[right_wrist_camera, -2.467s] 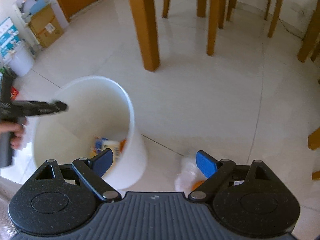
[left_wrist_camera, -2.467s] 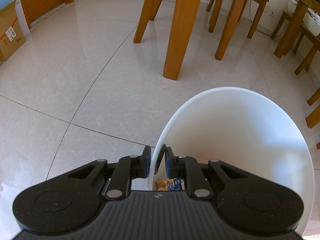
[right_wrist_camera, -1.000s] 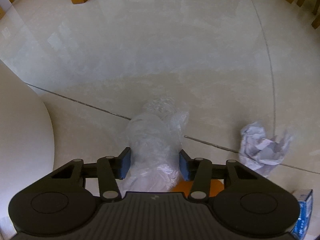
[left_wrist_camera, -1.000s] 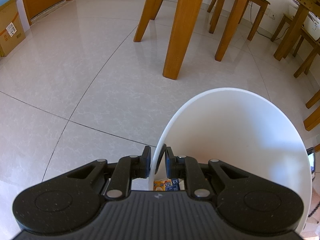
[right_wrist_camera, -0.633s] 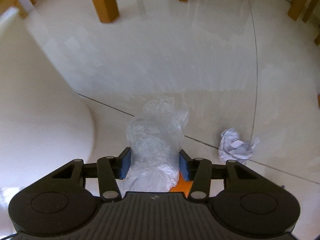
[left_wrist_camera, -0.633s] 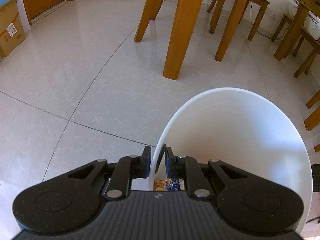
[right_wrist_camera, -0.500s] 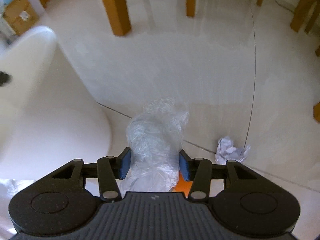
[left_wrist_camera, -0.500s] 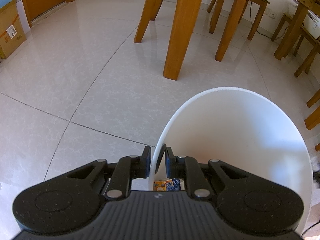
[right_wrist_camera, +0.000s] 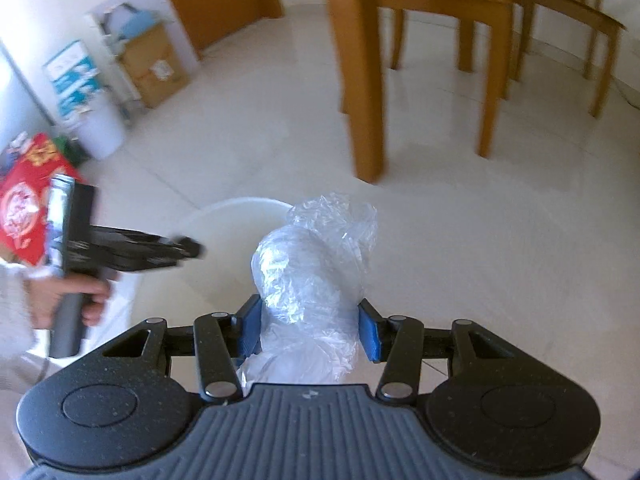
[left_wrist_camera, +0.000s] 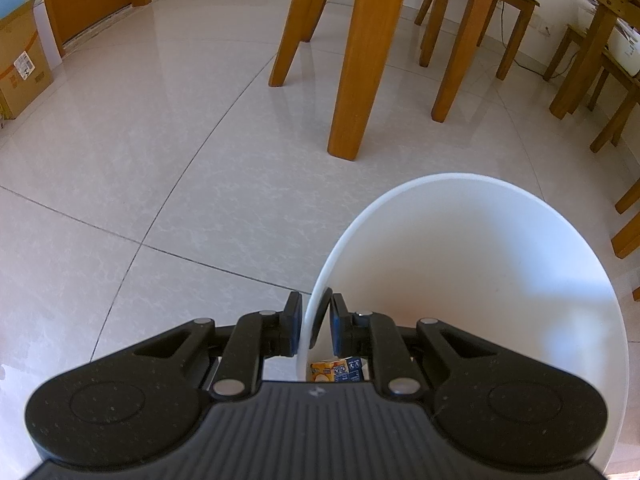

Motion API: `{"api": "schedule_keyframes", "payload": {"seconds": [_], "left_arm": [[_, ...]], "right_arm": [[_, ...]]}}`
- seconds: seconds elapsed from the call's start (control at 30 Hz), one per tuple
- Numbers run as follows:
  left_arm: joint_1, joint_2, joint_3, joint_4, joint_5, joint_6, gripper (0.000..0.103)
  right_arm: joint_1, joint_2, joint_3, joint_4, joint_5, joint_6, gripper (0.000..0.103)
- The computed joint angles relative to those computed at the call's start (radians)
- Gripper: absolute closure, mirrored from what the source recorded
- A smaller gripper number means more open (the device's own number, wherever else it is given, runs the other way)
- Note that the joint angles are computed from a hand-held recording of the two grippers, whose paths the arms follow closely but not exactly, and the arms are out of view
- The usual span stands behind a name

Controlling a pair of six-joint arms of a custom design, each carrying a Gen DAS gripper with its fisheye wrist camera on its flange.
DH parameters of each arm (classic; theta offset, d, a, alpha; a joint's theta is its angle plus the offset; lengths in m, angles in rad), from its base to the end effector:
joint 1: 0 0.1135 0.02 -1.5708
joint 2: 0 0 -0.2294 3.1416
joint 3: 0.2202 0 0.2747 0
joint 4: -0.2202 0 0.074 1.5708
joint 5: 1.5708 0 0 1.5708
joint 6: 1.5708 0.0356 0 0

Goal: Collect trash
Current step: 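Carry the plastic bag over the bin and release it, then move the right gripper down to the whole orange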

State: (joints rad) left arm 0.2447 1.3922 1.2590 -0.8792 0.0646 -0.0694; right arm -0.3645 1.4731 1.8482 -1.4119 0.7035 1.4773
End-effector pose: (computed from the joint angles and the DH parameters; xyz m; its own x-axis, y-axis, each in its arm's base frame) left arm 0.3022 0.0731 0.2702 -0.8064 -0.2727 -0.5248 -0.2651 0.9599 -0.0914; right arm 0.2502 -0.1201 0.4088 0.5019 0.6211 -0.6019 0.8548 -0.2500 0.4548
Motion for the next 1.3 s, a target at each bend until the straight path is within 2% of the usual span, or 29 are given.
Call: {"api": "schedule_keyframes", "payload": {"seconds": [0.1,0.13,0.17,0.23,0.3,0.43,0.6,0.67,0.8,0.83,0.87,1.0,1.13,1.3], "left_arm": [[0.001,0.0,0.002,-0.002,0.001,-0.001,0.09],[0.001,0.001,0.002,-0.002,0.001,-0.001,0.09],[0.0,0.001,0.003,-0.003,0.0,0.0,0.09],[0.002,0.0,0.003,-0.004,0.002,0.001,0.09],[0.002,0.001,0.004,-0.004,0.004,-0.001,0.09],[0.001,0.001,0.005,-0.005,0.002,-0.003,0.09],[-0.004,0.002,0.005,-0.003,-0.005,-0.005,0.09],[-0.003,0.001,0.004,-0.004,-0.004,-0.007,0.09],[0.0,0.001,0.002,-0.003,-0.002,-0.005,0.09],[-0.001,0.001,0.002,-0.003,-0.002,-0.006,0.09],[-0.001,0.001,0.002,-0.003,-0.003,-0.006,0.09],[-0.001,0.001,0.003,-0.003,-0.002,-0.005,0.09],[0.0,0.004,0.005,-0.002,-0.002,-0.005,0.09],[0.006,0.006,0.005,-0.001,0.002,-0.001,0.09]], "right_arm": [[-0.046,0.015,0.023,0.099,-0.036,-0.152,0.047],[-0.057,0.035,0.066,0.101,-0.057,-0.198,0.043],[-0.055,0.072,0.141,0.077,-0.067,-0.225,0.032],[-0.052,0.096,0.172,0.07,-0.056,-0.249,0.023],[-0.037,0.094,0.178,0.051,-0.041,-0.251,0.022],[-0.048,0.019,0.048,0.118,-0.089,-0.261,0.021],[-0.036,-0.044,-0.055,0.133,-0.089,-0.215,0.018],[-0.03,-0.098,-0.127,0.164,-0.108,-0.256,0.017],[0.002,-0.154,-0.205,0.141,-0.089,-0.23,0.014],[0.009,-0.188,-0.254,0.152,-0.089,-0.237,0.014],[-0.002,-0.272,-0.345,0.228,-0.197,-0.403,0.013],[-0.001,-0.411,-0.562,0.277,-0.228,-0.363,0.013],[-0.052,-0.526,-0.804,0.355,-0.342,-0.329,0.01],[-0.156,-0.56,-1.068,0.481,-0.514,-0.319,0.01]]}}
